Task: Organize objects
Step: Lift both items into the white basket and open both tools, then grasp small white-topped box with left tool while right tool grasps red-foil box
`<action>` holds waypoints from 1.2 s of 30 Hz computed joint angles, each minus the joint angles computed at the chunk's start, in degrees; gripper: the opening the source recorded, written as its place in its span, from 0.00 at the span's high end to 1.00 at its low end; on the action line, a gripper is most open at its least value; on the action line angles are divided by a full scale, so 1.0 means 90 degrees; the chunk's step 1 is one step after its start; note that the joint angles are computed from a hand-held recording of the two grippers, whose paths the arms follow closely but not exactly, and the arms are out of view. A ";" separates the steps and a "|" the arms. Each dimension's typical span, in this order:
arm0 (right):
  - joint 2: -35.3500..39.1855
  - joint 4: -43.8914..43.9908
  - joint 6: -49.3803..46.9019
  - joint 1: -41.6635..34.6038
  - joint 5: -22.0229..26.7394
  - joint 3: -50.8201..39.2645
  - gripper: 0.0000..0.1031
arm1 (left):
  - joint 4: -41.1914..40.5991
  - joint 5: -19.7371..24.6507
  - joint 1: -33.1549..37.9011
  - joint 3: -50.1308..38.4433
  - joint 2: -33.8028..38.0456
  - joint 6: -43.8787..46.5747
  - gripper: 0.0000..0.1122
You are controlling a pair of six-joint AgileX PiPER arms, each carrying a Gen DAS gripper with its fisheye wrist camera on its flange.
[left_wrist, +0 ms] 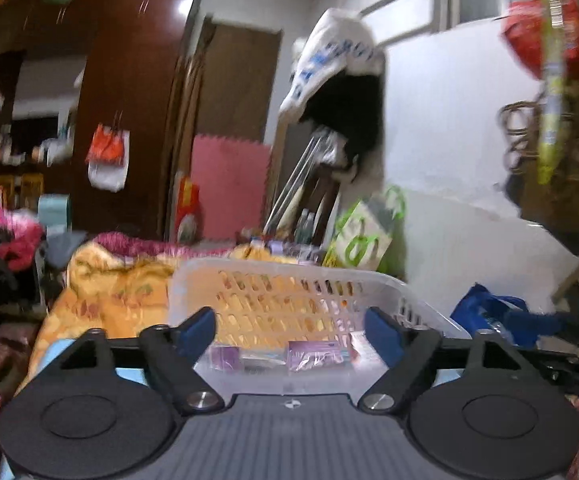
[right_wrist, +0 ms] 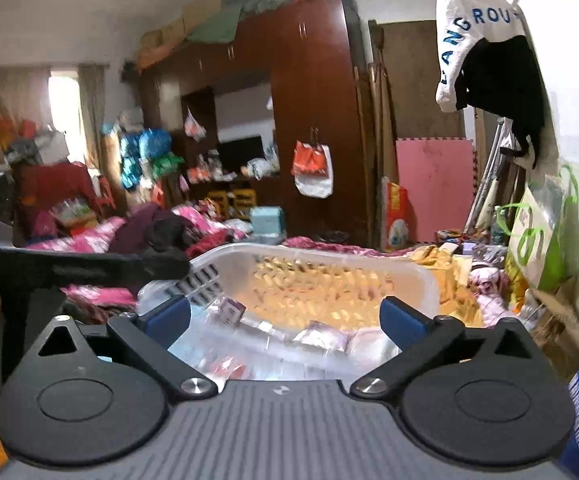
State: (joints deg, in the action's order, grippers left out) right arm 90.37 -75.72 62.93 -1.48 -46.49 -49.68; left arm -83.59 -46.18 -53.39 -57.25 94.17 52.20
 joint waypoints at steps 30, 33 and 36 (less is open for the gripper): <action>0.0870 0.1072 -0.2648 -0.0032 0.0363 0.1502 0.19 | -0.0444 -0.1127 -0.1281 0.1807 0.0755 -0.1577 0.40; 0.0913 0.0907 -0.2517 -0.0049 0.0375 0.1434 0.30 | -0.0404 -0.1259 -0.1354 0.1726 0.0843 -0.1523 0.50; 0.0938 0.0829 -0.2475 -0.0128 0.0227 0.1443 0.31 | -0.0262 -0.1292 -0.1402 0.1728 0.0914 -0.1500 0.75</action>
